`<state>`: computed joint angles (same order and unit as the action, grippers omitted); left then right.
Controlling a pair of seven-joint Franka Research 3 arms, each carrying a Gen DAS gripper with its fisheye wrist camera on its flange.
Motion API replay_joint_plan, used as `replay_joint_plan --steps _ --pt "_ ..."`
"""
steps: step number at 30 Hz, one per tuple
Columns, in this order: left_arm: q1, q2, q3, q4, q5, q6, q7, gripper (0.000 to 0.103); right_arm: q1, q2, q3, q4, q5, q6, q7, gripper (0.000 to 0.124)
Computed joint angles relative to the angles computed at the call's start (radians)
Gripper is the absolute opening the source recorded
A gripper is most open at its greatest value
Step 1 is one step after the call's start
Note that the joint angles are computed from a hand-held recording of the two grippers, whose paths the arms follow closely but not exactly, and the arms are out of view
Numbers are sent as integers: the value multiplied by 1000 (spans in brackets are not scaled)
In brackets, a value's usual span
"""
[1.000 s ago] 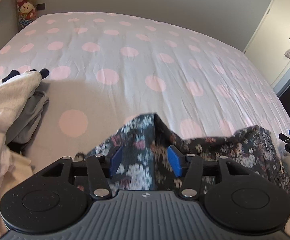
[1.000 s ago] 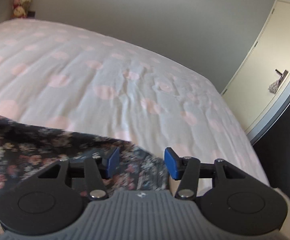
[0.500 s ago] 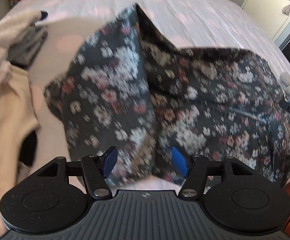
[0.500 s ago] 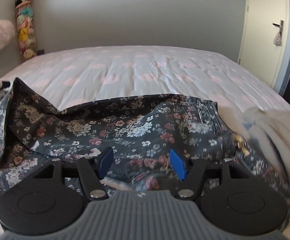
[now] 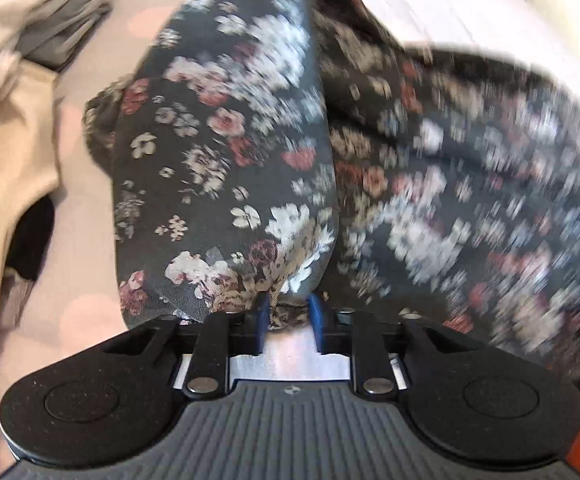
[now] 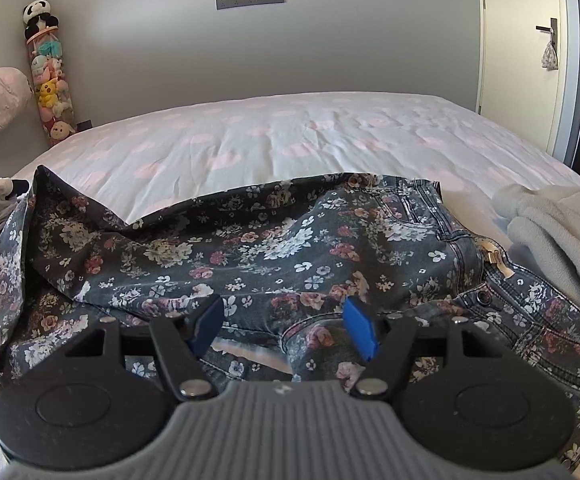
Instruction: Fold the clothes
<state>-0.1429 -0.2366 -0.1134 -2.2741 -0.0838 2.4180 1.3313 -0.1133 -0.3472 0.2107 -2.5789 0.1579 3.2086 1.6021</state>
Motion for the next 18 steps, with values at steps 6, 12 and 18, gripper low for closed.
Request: replay_joint_plan --steps 6,12,18 --pt "33 -73 38 88 -7 35 20 5 -19 5 14 6 -3 -9 19 69" --pt "105 14 42 372 134 -12 18 0 -19 11 11 9 -19 -18 27 69" --pt "129 109 57 568 70 -131 135 0 -57 39 36 33 -56 -45 70 69"
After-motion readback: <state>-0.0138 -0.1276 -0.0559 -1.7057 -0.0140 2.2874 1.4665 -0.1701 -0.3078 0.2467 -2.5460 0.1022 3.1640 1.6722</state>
